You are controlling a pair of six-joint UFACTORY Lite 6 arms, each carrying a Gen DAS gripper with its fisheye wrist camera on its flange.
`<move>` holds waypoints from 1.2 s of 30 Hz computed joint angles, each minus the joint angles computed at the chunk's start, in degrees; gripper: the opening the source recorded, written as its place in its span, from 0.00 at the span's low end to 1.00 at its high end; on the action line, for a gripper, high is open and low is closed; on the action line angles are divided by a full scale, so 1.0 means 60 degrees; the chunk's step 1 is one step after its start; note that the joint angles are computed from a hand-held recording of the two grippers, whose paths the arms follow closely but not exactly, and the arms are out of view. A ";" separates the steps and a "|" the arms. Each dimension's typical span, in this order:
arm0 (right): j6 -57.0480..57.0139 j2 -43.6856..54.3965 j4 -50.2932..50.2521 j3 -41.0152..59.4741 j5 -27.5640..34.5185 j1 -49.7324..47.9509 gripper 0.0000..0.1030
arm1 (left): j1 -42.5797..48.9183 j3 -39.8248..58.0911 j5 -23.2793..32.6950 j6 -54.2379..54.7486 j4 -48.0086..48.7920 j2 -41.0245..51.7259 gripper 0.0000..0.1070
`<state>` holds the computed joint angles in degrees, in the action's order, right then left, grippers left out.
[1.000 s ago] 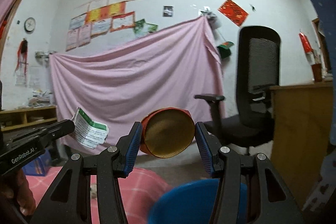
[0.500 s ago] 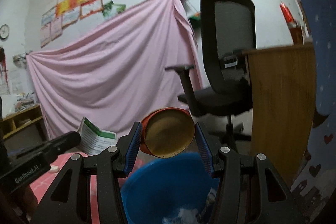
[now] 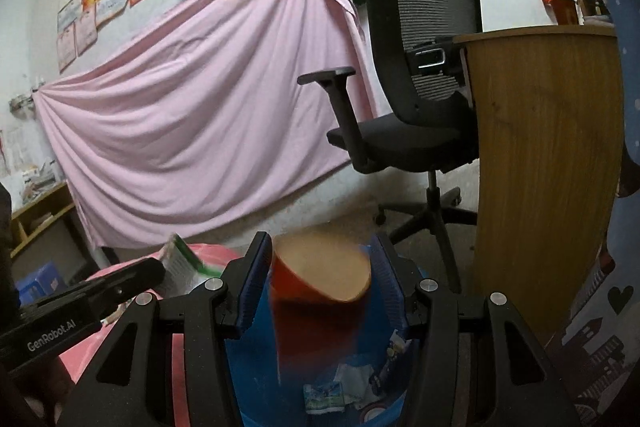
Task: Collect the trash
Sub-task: 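Carry red cup and white wrapper over the blue bucket and open both tools, then move both tools back toward the table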
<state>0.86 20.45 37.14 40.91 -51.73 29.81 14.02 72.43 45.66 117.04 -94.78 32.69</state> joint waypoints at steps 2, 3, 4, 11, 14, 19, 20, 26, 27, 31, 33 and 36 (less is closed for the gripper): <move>-0.0056 0.0030 -0.0002 0.0084 0.0111 -0.0022 0.48 | 0.0030 0.0001 -0.0015 -0.0004 0.0094 0.0017 0.05; -0.0077 0.0027 0.0021 0.0082 0.0114 -0.0012 0.48 | 0.0041 -0.0015 -0.0057 0.0034 0.0090 -0.0005 0.05; -0.0105 0.0043 0.0057 0.0115 0.0134 0.0004 0.49 | 0.0049 -0.0007 -0.0099 0.0035 0.0107 -0.0029 0.05; -0.0134 0.0018 0.0131 0.0158 0.0247 0.0003 0.51 | 0.0405 -0.0013 0.0043 0.0019 0.0151 -0.0104 0.25; -0.0187 0.0000 0.0178 0.0212 0.0252 0.0007 0.55 | 0.0723 -0.0044 0.0334 0.0128 -0.0008 -0.0110 0.33; -0.0404 -0.0183 0.0418 0.0262 0.0185 0.0148 0.61 | 0.1275 0.0110 0.0545 0.0097 -0.0145 -0.0154 0.49; -0.0526 -0.0269 0.0545 0.0268 0.0137 0.0230 0.64 | 0.1396 0.0151 0.0633 0.0114 -0.0211 -0.0143 0.54; -0.1106 -0.0510 0.1176 0.0501 -0.0243 0.0767 0.82 | 0.2459 0.0225 0.1423 0.0541 -0.0806 -0.0140 0.88; -0.1192 -0.0500 0.1259 0.0562 -0.0327 0.0865 0.84 | 0.2580 0.0315 0.1560 0.0579 -0.0878 -0.0072 0.93; -0.1344 -0.0305 0.1424 0.0849 -0.0870 0.1287 1.00 | 0.3133 0.0372 0.1798 0.1136 -0.1315 0.0004 0.94; -0.1418 -0.0158 0.1421 0.1046 -0.1093 0.1473 1.00 | 0.3392 0.0385 0.1939 0.1420 -0.1571 0.0081 0.94; -0.1582 0.0065 0.1463 0.1366 -0.1304 0.1724 1.00 | 0.3835 0.0568 0.2194 0.1594 -0.1761 0.0299 0.94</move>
